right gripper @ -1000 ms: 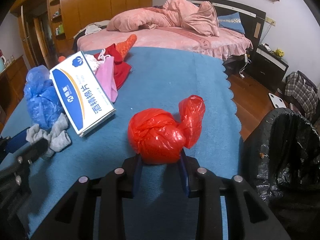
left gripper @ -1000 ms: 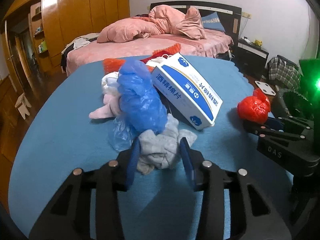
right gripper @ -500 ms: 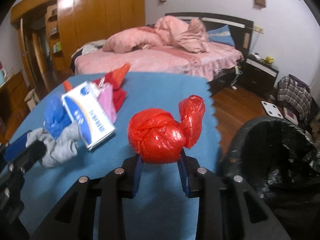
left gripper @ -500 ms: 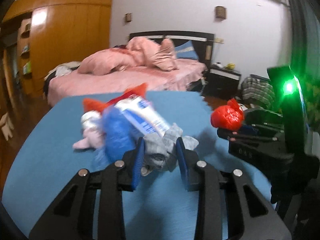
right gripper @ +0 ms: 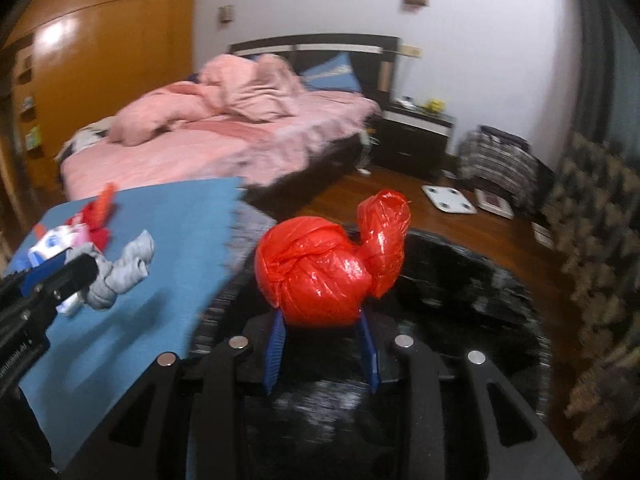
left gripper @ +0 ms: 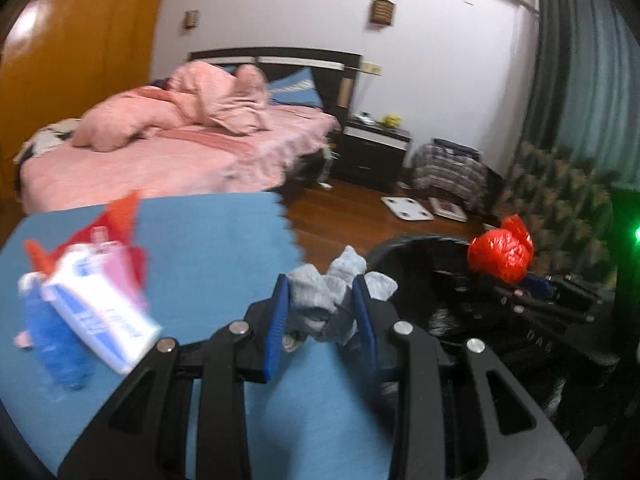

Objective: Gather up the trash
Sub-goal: 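Drop the red bag and grey cloth into the black trash bin with both grippers, then grasp the blue plastic bag with the left gripper while the right gripper grasps the alcohol-pad box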

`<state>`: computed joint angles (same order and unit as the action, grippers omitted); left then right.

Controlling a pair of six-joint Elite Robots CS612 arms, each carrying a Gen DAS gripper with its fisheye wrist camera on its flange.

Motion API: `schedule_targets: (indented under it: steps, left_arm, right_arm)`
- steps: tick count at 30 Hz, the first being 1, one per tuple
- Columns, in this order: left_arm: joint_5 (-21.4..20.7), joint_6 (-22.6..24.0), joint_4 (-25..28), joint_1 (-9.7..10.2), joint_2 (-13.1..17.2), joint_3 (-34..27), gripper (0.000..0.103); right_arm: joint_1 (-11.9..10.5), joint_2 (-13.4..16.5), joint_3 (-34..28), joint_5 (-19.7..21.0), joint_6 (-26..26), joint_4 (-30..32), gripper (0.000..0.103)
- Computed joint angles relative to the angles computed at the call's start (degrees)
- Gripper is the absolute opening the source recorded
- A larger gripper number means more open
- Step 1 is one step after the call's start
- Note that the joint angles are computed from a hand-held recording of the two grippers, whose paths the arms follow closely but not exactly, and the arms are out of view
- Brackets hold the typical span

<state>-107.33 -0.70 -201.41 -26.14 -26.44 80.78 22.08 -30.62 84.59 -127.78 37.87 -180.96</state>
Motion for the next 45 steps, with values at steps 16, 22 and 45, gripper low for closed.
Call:
schedule_targets:
  steps: [16, 22, 45]
  left_arm:
    - [3.7, 2.1, -0.8, 0.48, -0.1, 1.2, 0.087]
    - [14.2, -0.1, -3.8, 3.48, -1.8, 5.4, 0.087]
    - [21.8, -2.0, 8.5, 7.26, 0.5, 0.2, 0.062]
  right_arm:
    - [-0.1, 0.0, 0.7, -3.5, 2.6, -1.9, 0.097]
    - [1.8, 3.8, -7.4, 3.2, -5.9, -5.2, 0.097]
    - [4.4, 16.1, -30.1, 7.5, -14.3, 4.8, 0.096]
